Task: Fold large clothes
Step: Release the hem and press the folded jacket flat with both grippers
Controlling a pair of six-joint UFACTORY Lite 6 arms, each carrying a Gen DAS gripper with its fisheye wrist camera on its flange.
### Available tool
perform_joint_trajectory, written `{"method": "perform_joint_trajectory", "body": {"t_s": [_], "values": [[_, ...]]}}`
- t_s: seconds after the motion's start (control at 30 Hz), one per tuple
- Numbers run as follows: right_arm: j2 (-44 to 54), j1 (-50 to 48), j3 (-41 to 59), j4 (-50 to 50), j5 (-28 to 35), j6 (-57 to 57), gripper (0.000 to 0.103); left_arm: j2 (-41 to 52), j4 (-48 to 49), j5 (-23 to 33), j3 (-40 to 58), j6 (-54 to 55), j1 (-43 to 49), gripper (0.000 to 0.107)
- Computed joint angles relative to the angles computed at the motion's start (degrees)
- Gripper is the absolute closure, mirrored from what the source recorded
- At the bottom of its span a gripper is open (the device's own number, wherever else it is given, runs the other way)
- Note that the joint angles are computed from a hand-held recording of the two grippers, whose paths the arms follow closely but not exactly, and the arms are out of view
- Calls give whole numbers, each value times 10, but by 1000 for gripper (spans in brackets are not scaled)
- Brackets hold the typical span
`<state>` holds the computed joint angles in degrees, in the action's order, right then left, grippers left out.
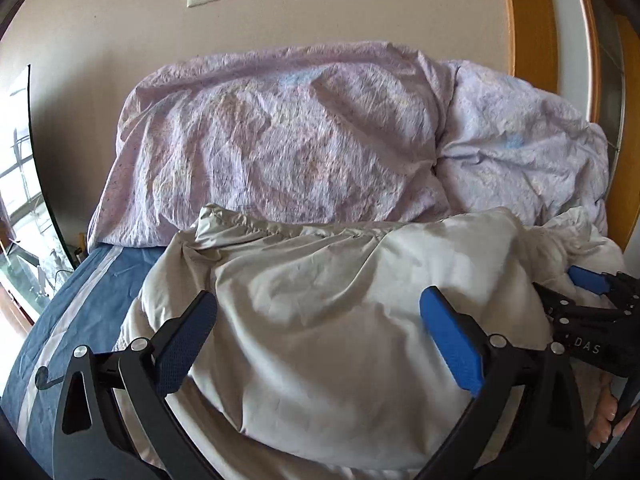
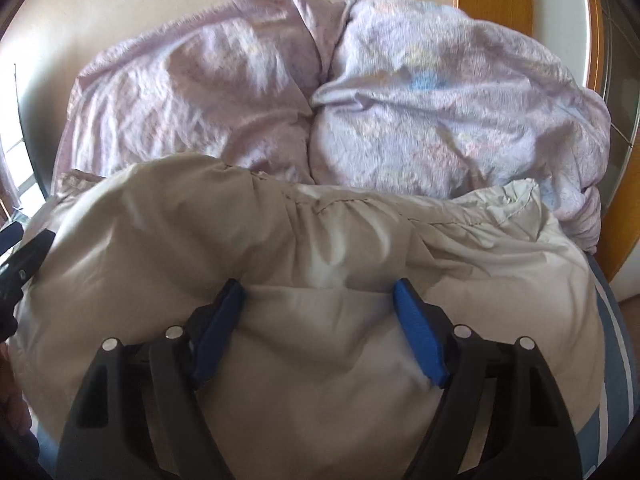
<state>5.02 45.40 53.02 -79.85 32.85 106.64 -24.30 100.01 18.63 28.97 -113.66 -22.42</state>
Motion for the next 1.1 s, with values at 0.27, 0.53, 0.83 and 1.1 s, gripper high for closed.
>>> {"method": "perform_joint_trajectory", "body": {"t_s": [0.27,0.53,0.83,1.1], "values": [[109,-56,87,32,-35,-34,22,148,153,-29,80,-181,61,5],[171,-102,136,23,-81,-35,16,266,221,-26,156,-259,78,5],[173,-120,112,-85,-100,75,14,312,239,21,172,-284,59,5],[-68,-152,-56,-114,-65,99,15,119,297,-29,61,-320,112,5]]}}
